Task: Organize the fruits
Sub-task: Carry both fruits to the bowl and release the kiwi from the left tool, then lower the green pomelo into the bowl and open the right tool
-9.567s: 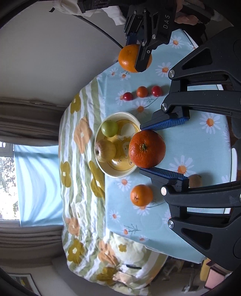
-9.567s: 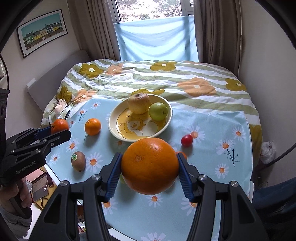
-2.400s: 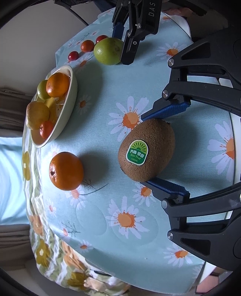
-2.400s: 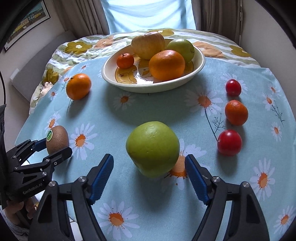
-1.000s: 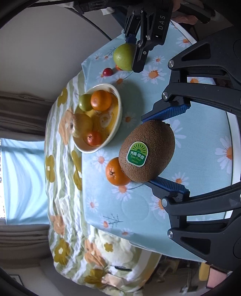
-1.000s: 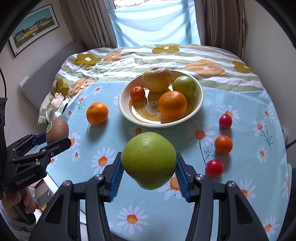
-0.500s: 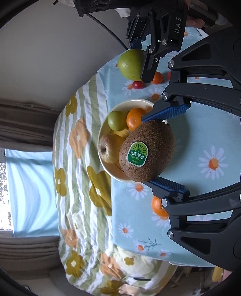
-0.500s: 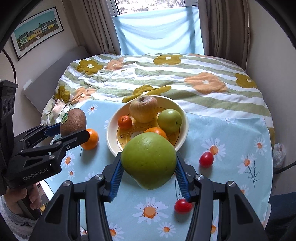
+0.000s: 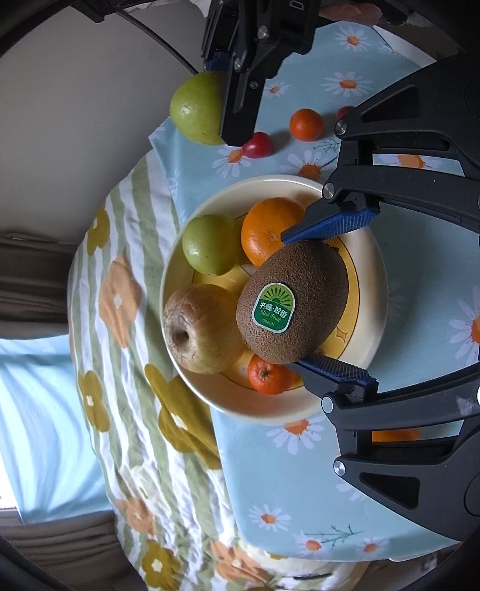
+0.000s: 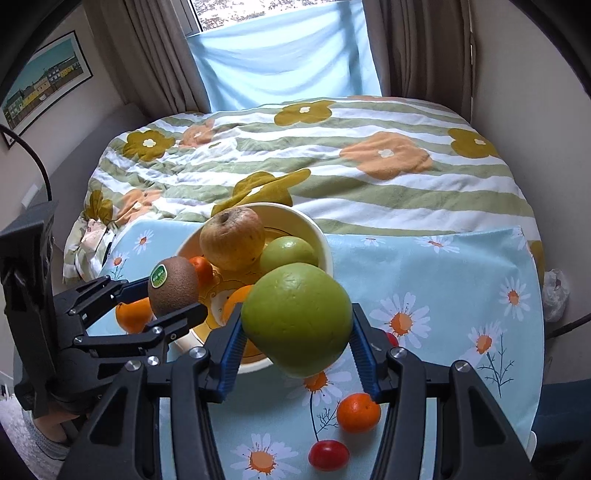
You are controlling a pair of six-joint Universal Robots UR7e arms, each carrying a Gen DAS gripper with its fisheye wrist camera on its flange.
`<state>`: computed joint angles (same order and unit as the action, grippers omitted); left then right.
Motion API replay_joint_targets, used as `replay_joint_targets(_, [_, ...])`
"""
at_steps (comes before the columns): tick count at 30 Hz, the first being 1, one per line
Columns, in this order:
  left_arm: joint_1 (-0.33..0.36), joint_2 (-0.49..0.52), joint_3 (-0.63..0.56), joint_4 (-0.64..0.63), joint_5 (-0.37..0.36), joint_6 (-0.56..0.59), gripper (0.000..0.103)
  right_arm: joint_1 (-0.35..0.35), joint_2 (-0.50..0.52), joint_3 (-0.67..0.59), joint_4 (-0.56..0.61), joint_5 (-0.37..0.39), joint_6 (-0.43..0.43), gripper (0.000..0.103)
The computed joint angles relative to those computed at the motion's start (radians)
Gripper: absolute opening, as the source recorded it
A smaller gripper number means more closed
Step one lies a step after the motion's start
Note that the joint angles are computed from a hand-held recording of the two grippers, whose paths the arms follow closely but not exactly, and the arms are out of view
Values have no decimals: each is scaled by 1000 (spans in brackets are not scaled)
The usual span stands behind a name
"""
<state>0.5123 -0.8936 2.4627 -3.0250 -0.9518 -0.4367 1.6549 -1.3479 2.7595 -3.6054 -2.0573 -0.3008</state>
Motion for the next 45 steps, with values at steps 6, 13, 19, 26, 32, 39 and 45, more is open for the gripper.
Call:
replay_joint_targets(6, [31, 21, -17, 31, -17, 48, 62, -20, 29, -22, -5, -8, 28, 49])
replay_joint_targets(13, [54, 23, -24, 74, -22, 99, 62, -16, 54, -37, -22, -20, 53, 49])
replay_joint_targets(19, [62, 21, -20, 75, -38, 99, 62, -9, 69, -48, -28, -27, 65, 49])
replay_joint_targets(26, [38, -30, 16, 39, -22, 77, 103, 3, 70, -60, -16, -31, 69, 49])
replay_joint_targets(32, [33, -90, 28, 63, -19, 55, 103, 21, 70, -67, -5, -31, 67, 49])
replay_joint_targets(39, [15, -170, 70, 114, 13, -10, 103, 48, 93, -97, 37, -19, 46, 49])
replay_joint_targets(45, [-1, -257, 110, 188, 59, -85, 103, 72, 164, -135, 56, 5, 29, 49])
